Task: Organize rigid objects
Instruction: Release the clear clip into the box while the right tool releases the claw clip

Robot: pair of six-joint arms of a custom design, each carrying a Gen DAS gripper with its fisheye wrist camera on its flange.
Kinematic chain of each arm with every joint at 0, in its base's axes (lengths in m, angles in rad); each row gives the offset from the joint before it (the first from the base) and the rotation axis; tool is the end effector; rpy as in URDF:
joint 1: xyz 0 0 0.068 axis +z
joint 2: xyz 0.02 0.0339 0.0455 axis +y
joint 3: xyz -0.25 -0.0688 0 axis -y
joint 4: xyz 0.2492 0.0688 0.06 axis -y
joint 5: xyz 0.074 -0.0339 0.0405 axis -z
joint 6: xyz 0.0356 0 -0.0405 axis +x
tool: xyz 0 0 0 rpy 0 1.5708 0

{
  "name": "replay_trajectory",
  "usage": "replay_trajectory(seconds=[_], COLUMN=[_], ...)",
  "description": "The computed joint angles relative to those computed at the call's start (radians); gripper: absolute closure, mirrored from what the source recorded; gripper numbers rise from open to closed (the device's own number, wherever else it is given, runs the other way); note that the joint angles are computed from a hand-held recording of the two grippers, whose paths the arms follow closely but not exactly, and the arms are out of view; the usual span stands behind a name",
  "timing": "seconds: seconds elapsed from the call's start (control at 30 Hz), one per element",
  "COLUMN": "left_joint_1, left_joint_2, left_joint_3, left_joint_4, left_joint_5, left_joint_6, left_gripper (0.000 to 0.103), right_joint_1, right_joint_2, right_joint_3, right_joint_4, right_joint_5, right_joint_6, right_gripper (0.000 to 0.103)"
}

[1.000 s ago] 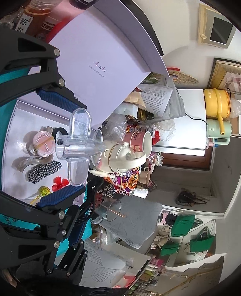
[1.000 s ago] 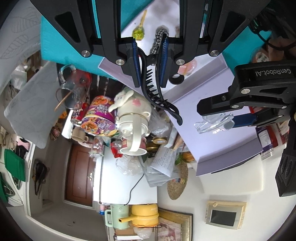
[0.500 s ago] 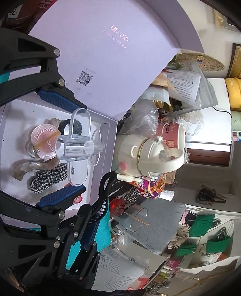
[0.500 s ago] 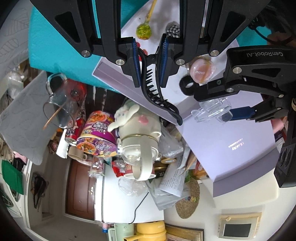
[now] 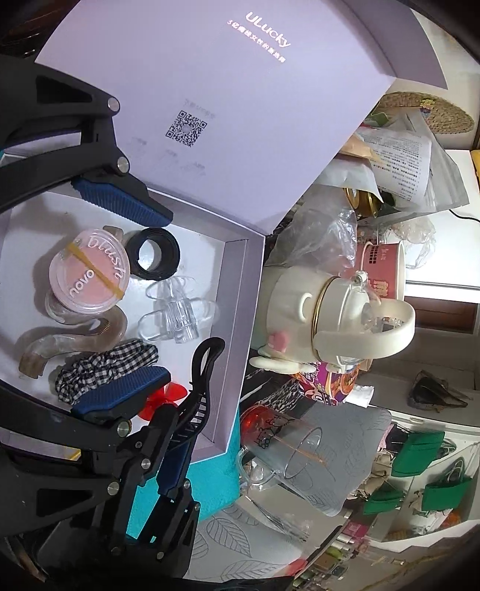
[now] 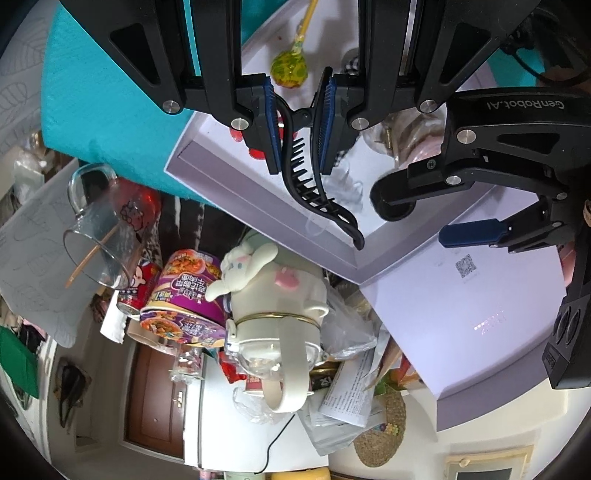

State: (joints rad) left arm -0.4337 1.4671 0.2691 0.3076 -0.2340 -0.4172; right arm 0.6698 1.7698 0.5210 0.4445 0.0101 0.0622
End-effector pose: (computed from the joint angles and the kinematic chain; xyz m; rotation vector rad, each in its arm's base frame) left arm 0.1932 -0.0804 0.0675 -0.0810 2.4291 -0.0948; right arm 0.2207 0.1743 0.0622 -0.7137 2.2929 0.3352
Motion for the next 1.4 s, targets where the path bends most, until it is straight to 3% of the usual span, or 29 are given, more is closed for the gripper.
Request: replay_trajectory(seconds=[0.17,0.8,1.03,1.4], left_joint_1=[-0.011,0.045,0.062,0.031], left_joint_2=[0.069,0.247,0.242,0.168], left_joint_3=[0.033,0.101,0.104,0.094], left_joint_4=[-0.003,0.025,0.007,-0.051], left_joint_5=[-0.031,0.048,0.067,0.031], left_joint_6=[0.002,0.0,0.0,-0.026], left_gripper=[0.025,0.025,0.025,0.025], right_joint_1=[0.008,0.011,0.003,0.007], right_joint_2=[0.05,0.134,0.13,0.082], right_joint_3=[0.03,0.077,0.082,0.064], right_joint_4=[-0.009,-0.026,-0.043,-0.051], right_joint_5=[0.025,0.041,0.054,0.063], right_joint_6=[-0.004,-0.02,-0.009,-0.014], right_gripper=[0.083,0.083,0.073,0.072])
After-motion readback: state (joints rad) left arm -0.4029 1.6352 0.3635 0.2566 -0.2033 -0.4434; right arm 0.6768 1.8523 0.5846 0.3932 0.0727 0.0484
